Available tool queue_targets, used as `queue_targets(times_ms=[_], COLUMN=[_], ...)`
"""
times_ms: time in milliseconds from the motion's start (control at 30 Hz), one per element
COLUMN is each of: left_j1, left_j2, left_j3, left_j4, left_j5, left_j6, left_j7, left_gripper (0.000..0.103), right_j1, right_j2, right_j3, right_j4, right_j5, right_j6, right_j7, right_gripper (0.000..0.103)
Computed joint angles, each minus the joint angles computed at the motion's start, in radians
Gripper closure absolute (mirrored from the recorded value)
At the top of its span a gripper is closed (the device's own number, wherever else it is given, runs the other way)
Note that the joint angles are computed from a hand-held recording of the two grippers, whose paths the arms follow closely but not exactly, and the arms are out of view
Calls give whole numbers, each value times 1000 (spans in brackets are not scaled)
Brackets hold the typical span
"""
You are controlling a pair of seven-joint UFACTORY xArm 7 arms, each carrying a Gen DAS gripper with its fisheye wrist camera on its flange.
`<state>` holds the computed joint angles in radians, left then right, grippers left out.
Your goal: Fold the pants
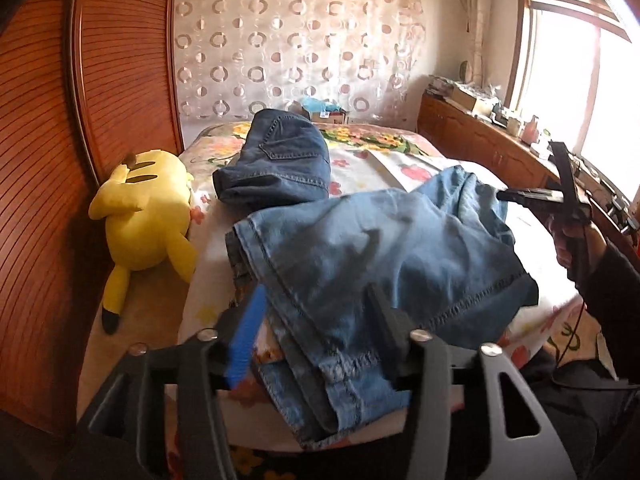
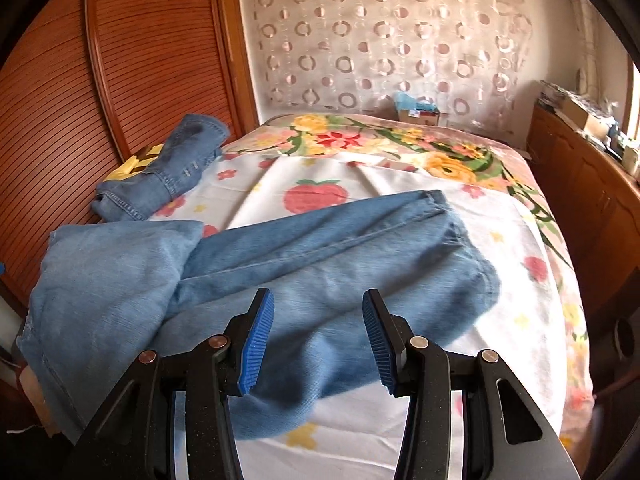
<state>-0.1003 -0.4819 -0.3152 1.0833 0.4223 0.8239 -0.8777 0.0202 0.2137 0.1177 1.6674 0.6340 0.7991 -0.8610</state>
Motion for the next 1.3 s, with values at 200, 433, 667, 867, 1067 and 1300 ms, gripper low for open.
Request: queue_targets(times_ms=[200, 433, 667, 867, 1067, 1300], left_j1=[6, -57, -142, -202, -234, -254], left_j2=[109, 277, 412, 497, 538, 543], left_j3=[-13, 18, 84, 127, 159, 171], left_j4=[76, 207, 312, 386, 413, 411], left_j5=[47, 104, 111, 97, 74, 81], left_j6=[-59, -96, -131, -116, -111, -106], left_j7=[-11, 5, 33, 63, 74, 65], left_gripper=[28, 28, 28, 28, 28, 28], right_j1=[-29, -54, -64, -68, -70, -174], right_j2=[25, 84, 150, 248, 288, 168], right_j3=[-17, -22, -20, -10, 8, 56], right_j4=[24, 81, 168, 317, 377, 247], right_j5=[0, -54, -122, -184, -212, 2], right_j6=[6, 14, 16, 104, 113, 25], right_j7=[19, 99, 204, 302, 349, 177], right_gripper=[55, 55, 55, 55, 63, 102])
